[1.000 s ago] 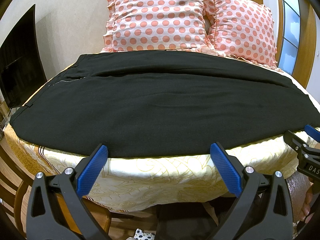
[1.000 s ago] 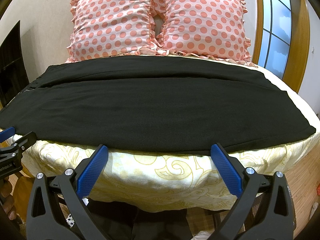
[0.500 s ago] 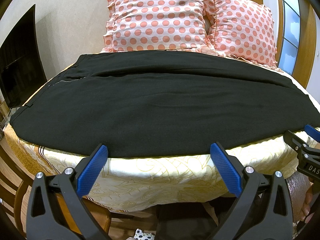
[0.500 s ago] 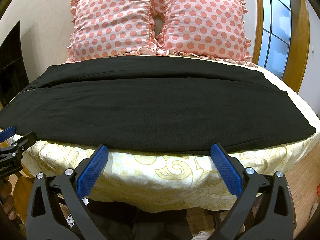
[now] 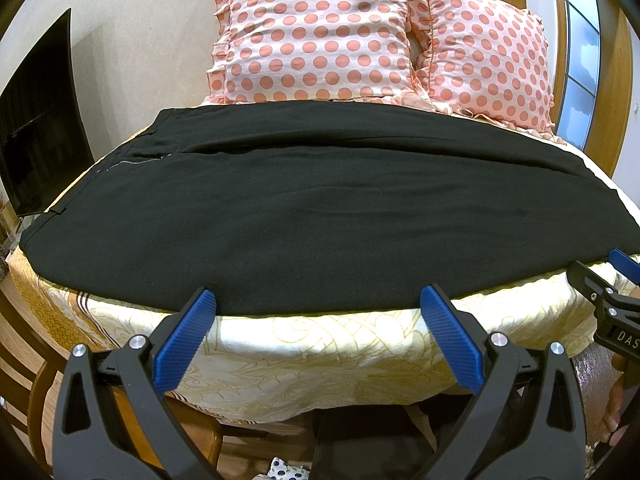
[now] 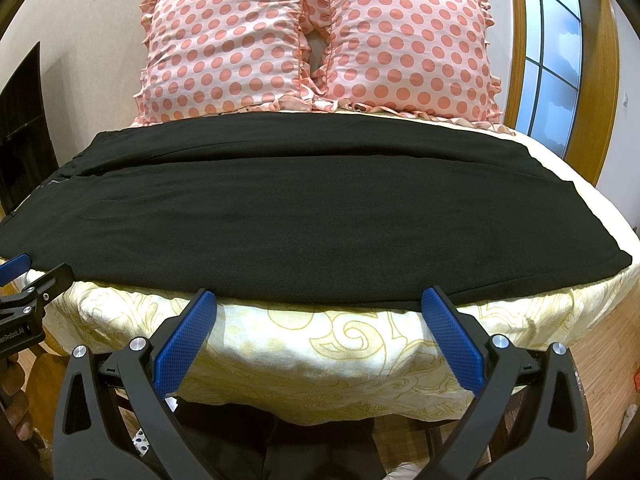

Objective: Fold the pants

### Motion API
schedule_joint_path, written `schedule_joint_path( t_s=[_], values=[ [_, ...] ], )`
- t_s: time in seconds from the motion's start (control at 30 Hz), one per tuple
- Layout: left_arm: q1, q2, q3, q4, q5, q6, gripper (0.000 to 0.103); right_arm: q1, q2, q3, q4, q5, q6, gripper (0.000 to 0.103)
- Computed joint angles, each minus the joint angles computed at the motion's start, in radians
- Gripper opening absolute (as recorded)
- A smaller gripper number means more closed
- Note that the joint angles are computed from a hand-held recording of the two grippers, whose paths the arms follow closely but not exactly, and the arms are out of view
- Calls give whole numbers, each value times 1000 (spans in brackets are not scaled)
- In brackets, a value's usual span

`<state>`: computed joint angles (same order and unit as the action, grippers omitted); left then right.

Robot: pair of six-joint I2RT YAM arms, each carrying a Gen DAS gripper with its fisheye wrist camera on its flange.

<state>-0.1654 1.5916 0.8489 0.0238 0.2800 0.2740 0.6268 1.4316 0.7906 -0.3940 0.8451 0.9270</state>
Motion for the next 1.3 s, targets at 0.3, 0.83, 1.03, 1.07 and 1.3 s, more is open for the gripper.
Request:
schedule_joint_path(
  t_s=[0.3, 0.83, 1.03, 1.07, 1.3],
  values=[
    [2, 3, 9, -17, 0, 0, 101, 0, -7, -9, 18, 0, -20, 102],
    [-41, -59, 75, 21, -116, 20, 101, -268, -516, -165, 115, -79, -374, 102],
    [-72, 128, 325, -104, -205, -79, 101, -837, -319, 92, 12, -500, -394, 102],
    [-72, 158, 359, -122, -199, -93, 101, -889, -286, 118, 14, -533, -399, 102],
    [-72, 272, 447, -143, -205, -113, 101, -1207, 209, 552, -109, -703, -314, 75]
  ],
)
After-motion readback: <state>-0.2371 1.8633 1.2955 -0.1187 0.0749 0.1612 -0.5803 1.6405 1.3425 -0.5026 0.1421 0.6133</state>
